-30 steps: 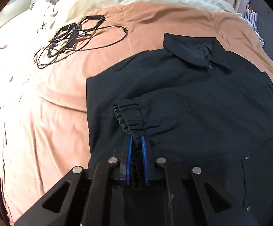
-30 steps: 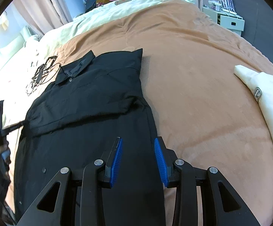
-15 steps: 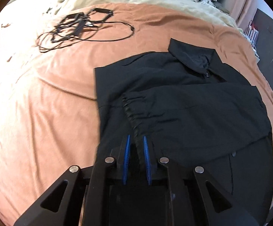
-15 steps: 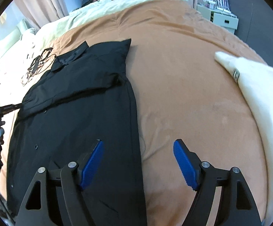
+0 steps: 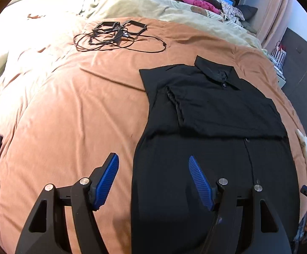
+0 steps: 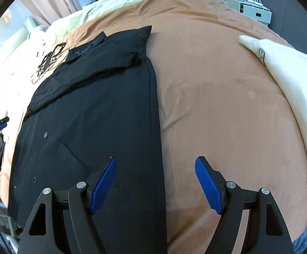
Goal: Fold large clothes
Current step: 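Grasp the shirt hem with both grippers and lift it toward the collar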
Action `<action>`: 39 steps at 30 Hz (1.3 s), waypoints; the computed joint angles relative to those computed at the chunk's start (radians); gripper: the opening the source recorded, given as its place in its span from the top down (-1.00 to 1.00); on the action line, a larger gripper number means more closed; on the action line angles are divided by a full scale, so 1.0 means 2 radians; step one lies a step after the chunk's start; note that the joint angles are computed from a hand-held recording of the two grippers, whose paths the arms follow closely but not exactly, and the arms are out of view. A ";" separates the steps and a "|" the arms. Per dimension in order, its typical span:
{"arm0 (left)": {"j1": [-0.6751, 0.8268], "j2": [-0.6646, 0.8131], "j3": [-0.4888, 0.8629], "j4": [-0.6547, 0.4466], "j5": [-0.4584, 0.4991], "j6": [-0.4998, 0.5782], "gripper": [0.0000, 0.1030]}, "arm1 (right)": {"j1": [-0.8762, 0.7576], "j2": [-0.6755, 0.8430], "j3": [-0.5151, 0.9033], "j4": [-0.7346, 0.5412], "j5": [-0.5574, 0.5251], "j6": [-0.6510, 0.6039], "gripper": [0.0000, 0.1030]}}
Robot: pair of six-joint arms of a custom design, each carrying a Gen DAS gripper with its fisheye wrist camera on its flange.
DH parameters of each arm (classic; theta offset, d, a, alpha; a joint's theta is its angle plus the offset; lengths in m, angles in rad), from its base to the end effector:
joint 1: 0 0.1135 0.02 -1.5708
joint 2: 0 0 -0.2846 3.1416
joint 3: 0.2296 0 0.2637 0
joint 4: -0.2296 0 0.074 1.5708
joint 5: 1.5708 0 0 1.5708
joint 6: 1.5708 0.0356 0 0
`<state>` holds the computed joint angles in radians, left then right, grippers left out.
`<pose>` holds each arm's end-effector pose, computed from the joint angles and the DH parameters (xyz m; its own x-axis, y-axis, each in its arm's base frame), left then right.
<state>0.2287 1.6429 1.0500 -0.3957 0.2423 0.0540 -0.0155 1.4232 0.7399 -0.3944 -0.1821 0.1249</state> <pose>0.3396 0.0703 0.2130 -0.8173 -0.1364 -0.5599 -0.0475 0.9842 -0.1704 0.2668 0.0023 0.1834 -0.8827 0.1362 -0.4498 0.0398 0.9753 0.2172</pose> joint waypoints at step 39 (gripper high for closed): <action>0.308 -0.156 -0.301 -0.187 0.236 0.323 0.47 | -0.200 -0.226 -0.239 -0.066 -0.293 -0.088 0.45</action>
